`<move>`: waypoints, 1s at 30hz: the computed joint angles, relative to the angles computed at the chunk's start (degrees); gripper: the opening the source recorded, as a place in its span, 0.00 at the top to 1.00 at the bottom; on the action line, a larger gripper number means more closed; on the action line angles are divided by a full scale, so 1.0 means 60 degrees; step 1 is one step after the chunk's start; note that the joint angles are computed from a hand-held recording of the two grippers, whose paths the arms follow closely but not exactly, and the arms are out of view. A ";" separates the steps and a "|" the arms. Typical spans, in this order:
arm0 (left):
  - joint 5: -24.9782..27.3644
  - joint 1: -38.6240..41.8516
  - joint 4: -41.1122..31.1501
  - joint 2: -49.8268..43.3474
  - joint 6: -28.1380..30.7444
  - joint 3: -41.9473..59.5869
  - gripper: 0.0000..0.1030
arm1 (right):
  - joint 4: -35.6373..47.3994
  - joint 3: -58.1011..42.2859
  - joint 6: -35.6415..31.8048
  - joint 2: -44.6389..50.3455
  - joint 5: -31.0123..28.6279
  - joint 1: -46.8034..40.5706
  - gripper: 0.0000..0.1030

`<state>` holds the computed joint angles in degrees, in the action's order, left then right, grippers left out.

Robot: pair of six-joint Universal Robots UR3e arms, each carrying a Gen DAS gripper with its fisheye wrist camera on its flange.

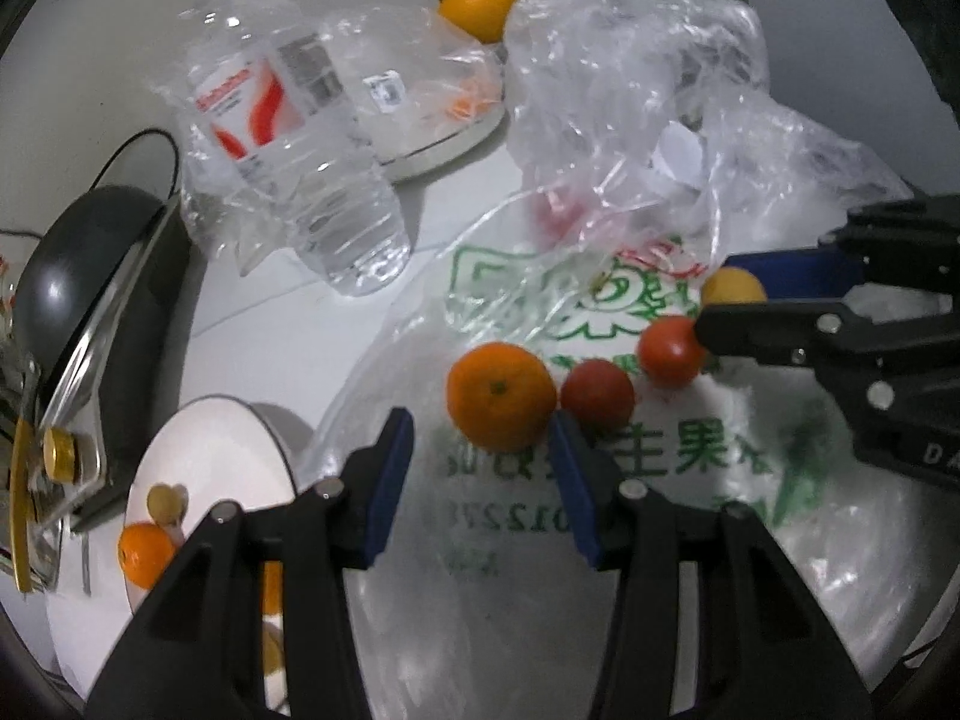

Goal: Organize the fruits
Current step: 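Grasp a yellow fruit with the right tool while the left tool grasps an orange, then carry the orange with the left tool while the right tool carries the yellow fruit to the plate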

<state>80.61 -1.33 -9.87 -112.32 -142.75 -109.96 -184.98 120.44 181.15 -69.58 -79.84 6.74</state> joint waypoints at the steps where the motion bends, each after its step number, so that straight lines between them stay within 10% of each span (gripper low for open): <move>1: -0.0002 -0.0023 -0.0002 -0.0060 0.0018 0.0062 0.53 | -0.0038 0.0008 0.0007 0.0028 0.0029 -0.0025 0.74; 30: -0.1364 0.0566 0.0076 0.0637 0.0341 -0.0571 0.59 | 0.0523 -0.0468 0.0372 -0.0320 -0.0809 0.0647 0.74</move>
